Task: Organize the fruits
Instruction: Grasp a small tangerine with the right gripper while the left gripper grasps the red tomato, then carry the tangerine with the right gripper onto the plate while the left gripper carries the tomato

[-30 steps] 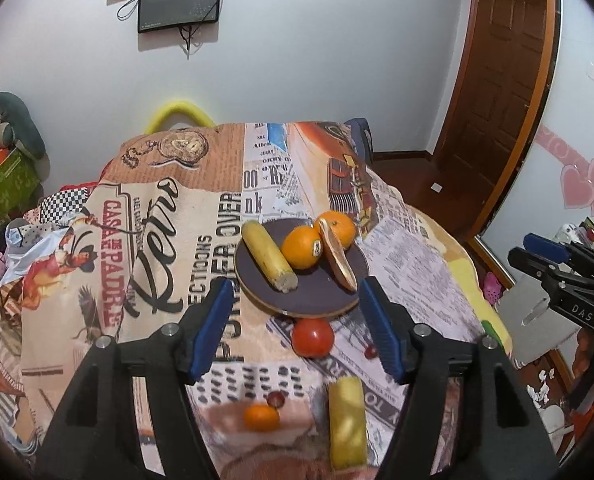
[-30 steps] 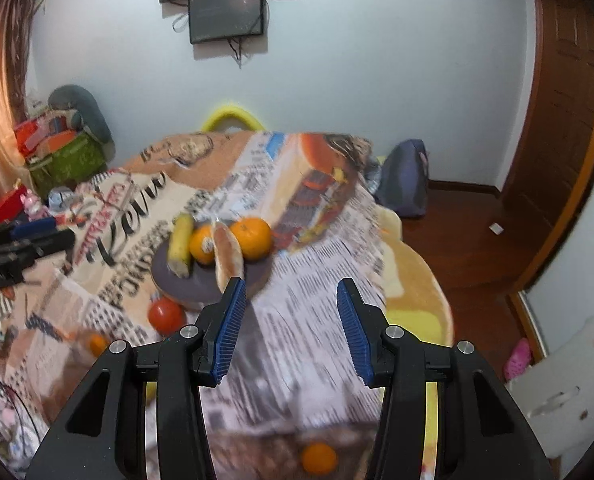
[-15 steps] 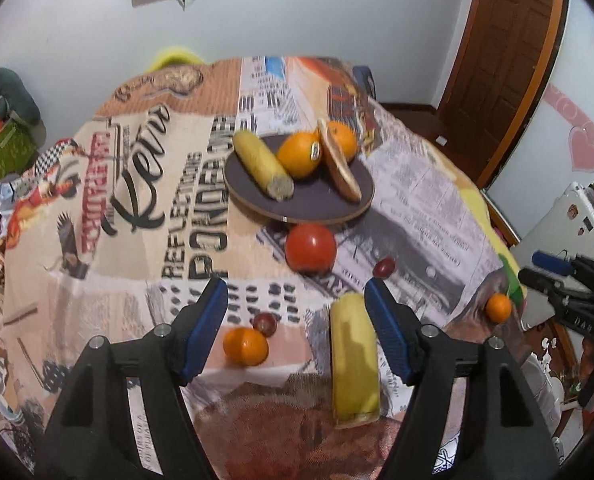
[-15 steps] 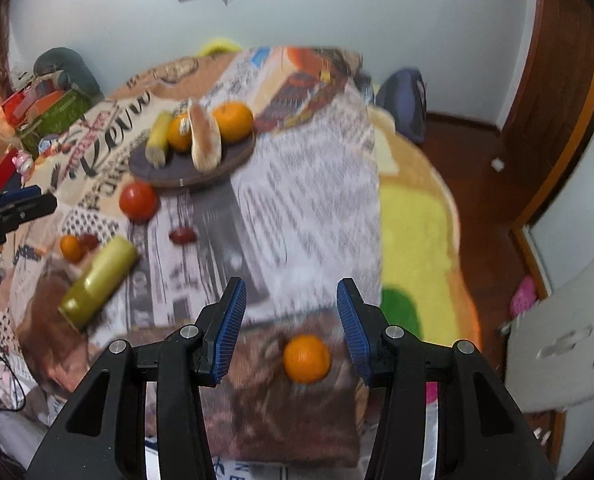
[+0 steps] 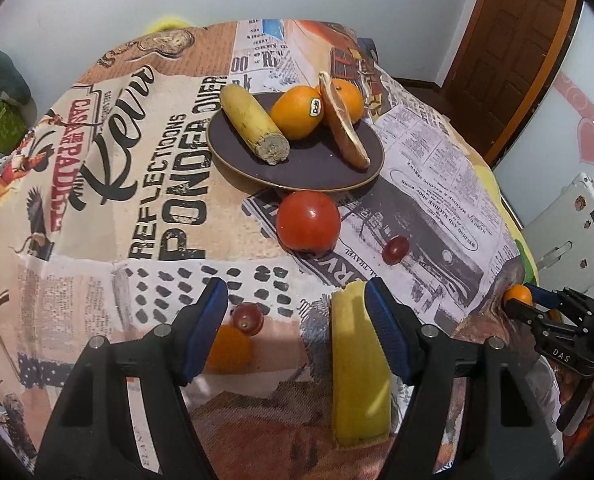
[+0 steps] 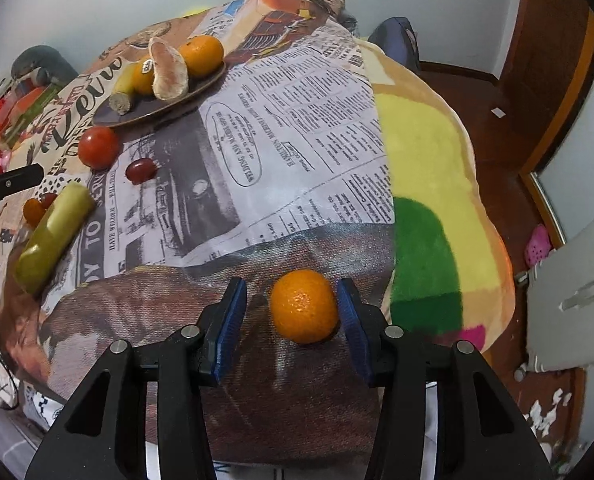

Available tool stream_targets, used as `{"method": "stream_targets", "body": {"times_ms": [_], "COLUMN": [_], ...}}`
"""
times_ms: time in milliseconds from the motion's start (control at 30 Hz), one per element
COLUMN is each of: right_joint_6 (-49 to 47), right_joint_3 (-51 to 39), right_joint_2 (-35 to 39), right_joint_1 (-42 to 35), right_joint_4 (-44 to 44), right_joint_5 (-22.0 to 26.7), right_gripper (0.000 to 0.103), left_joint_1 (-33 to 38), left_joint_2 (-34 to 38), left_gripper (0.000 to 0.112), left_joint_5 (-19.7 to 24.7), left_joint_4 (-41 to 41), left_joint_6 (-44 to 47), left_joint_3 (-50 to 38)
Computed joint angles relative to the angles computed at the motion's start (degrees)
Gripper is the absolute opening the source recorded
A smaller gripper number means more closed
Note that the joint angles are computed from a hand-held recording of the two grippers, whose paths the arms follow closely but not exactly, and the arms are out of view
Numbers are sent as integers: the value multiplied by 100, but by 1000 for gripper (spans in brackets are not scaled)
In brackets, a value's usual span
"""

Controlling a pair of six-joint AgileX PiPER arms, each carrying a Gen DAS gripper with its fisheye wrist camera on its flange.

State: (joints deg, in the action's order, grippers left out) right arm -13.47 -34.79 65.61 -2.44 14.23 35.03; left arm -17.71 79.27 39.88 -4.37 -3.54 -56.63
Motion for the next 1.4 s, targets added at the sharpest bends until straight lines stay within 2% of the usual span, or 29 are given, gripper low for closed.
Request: {"method": "stream_targets", "body": {"times_ms": [133,333,800,867,933,967,1167,1400], "right_joint_6": [-387,-919,-665,-630,-642,-618,-506,-246], "right_joint_3": [67,38,-933,-1003,-1052,-1076,-1267,-1585], "right_joint_2": [106,53,632,706,769,793,910,1068], "right_joint_1": [-229,-431,196,272,335,377,613,992], "right_joint_4": [311,811,796,805,837,830,822,657], "right_joint_5": [43,135,-168,-196,-227,-248,-270,-336], "right_gripper": [31,31,31,31,31,31,31,31], "left_joint_1": [-59,-64,-26,-17,13,19,191,505], "left_joint_2": [194,509,1501,1586,1685,1713,1540,1018], "left_gripper": [71,71,71,66,49,48,46,45], "left_joint_5": [-46,-73,-87,-97,-69,-45,-62,4], "left_joint_4": [6,-3,-223,-268,-357,-334,-731,-1008], "left_joint_6": [-1,39,97,113,171,142,538,890], "left_joint_3": [-100,-354,-1102,-1139,-1191,-1209,-1084,-1013]}}
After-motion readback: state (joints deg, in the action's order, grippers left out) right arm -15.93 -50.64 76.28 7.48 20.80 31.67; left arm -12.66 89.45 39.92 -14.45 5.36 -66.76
